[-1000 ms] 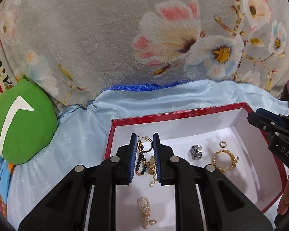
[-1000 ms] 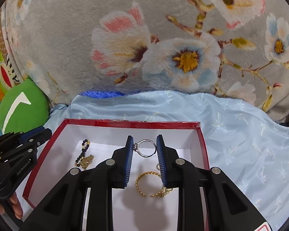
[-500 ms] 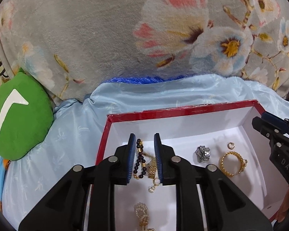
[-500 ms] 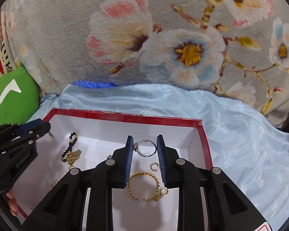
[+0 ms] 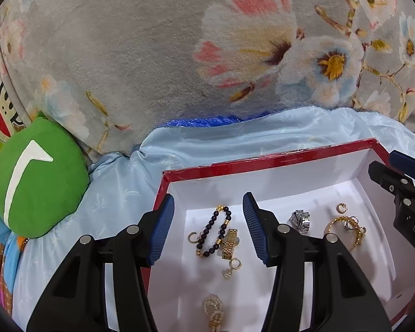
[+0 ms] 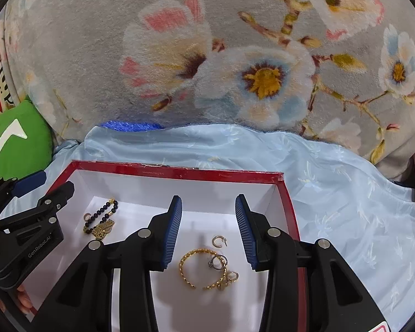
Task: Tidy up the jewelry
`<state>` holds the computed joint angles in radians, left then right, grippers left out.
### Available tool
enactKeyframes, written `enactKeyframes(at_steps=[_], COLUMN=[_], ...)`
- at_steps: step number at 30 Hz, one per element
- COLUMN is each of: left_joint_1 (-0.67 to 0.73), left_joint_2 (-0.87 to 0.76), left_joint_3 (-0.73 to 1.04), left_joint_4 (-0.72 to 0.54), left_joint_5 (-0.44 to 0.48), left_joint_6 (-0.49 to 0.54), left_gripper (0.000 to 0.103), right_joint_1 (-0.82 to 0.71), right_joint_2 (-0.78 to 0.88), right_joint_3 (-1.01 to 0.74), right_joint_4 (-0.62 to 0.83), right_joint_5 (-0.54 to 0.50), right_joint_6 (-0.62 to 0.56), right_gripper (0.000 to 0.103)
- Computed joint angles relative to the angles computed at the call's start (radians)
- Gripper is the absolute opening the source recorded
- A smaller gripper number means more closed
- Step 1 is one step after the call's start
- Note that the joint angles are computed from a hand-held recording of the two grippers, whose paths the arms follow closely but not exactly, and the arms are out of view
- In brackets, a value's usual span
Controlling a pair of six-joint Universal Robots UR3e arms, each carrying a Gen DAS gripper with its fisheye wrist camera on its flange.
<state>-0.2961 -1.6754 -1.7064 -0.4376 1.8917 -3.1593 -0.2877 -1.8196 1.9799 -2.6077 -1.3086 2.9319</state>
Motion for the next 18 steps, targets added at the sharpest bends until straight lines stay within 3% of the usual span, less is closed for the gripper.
enactKeyframes(at_steps=[18], left_joint_1=[0.004], left_joint_2=[-0.001], left_joint_3=[0.003], left_joint_4=[-0.012], left_joint_5=[-0.001], left_joint_6=[-0.016], left_gripper=[0.05], right_joint_1=[-0.007], right_joint_2=[-0.006], right_joint_3=[0.016], right_joint_4=[-0.018], right_joint_5=[0.008], right_joint_6=[0.0], right_gripper=[0.04])
